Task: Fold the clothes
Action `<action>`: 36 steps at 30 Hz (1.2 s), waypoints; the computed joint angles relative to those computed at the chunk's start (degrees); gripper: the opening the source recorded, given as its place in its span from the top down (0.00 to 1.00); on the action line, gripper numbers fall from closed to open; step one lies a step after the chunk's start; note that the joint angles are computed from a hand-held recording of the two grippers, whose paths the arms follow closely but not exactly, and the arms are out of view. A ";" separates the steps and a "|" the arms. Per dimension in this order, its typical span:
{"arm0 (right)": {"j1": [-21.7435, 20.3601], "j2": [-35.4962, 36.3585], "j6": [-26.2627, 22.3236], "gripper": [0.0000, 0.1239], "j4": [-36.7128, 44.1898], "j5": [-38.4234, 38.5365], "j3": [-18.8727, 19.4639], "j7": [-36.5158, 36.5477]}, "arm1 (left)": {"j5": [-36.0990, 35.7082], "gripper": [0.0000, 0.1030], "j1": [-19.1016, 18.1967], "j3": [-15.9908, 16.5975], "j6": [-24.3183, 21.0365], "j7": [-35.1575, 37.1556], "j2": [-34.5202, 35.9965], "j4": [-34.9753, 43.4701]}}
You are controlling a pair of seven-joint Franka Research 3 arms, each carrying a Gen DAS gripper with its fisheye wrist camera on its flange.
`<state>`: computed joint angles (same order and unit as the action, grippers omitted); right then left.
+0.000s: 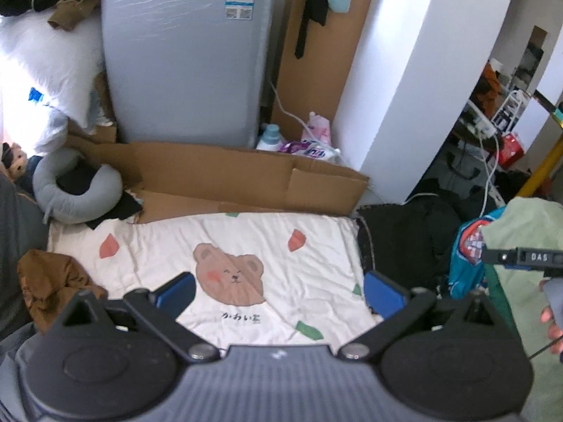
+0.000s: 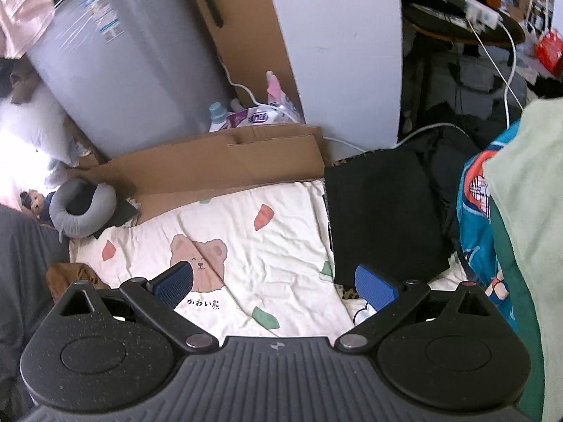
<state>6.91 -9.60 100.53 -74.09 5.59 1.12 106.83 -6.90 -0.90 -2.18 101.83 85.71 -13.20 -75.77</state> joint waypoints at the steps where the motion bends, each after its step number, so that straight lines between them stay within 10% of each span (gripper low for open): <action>1: 0.17 -0.05 -0.05 0.18 -0.02 -0.18 0.26 0.11 | -0.01 0.00 0.07 0.01 0.85 -0.15 -1.04 -1.64; 15: 1.73 -2.81 1.74 0.18 -5.75 -2.36 2.12 0.62 | 2.89 0.00 -1.02 -0.02 9.59 -7.58 -11.40 -18.53; 36: 4.92 -4.27 -1.32 0.18 -8.44 -0.83 4.28 -2.21 | 6.09 0.00 -3.88 -1.15 10.61 -16.58 -18.11 -31.33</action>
<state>11.82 -13.88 99.21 -82.53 4.76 5.40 104.62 -0.81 -4.78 -3.32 112.45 69.13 -31.31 -107.09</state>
